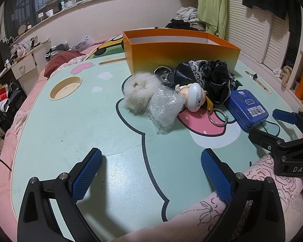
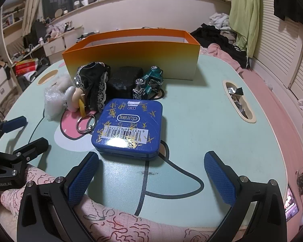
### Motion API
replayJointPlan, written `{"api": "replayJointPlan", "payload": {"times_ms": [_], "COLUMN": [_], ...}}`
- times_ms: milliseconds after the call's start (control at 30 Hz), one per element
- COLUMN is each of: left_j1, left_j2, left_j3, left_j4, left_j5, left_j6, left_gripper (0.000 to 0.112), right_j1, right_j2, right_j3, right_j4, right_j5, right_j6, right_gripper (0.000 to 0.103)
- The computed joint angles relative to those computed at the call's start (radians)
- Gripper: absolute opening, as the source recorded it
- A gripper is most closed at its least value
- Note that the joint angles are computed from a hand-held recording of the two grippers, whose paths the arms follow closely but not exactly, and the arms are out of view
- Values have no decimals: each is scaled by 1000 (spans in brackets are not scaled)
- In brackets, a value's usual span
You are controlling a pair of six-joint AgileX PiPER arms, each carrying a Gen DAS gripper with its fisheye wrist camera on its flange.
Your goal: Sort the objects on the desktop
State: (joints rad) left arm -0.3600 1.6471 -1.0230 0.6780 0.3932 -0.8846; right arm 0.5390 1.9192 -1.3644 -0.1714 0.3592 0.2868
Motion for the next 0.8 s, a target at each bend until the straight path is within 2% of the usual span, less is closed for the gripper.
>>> {"api": "replayJointPlan", "payload": {"times_ms": [633, 700, 733, 800], "left_j1": [2, 22, 29, 25], "left_j2": [-6, -18, -22, -28], "left_j3": [6, 12, 11, 1], "left_j4": [-3, -67, -92, -59], "left_j5": [-8, -40, -48, -41], "left_j6": [-4, 64, 96, 82], "left_gripper": [98, 94, 87, 78], "right_j1": [1, 3, 1, -1], "right_j2": [-3, -1, -2, -4], "right_j3": [2, -5, -4, -6], "right_j4": [0, 2, 8, 14], "right_j5": [0, 4, 3, 3], "right_j6": [-1, -1, -7, -15], "right_gripper": [103, 103, 103, 103]}}
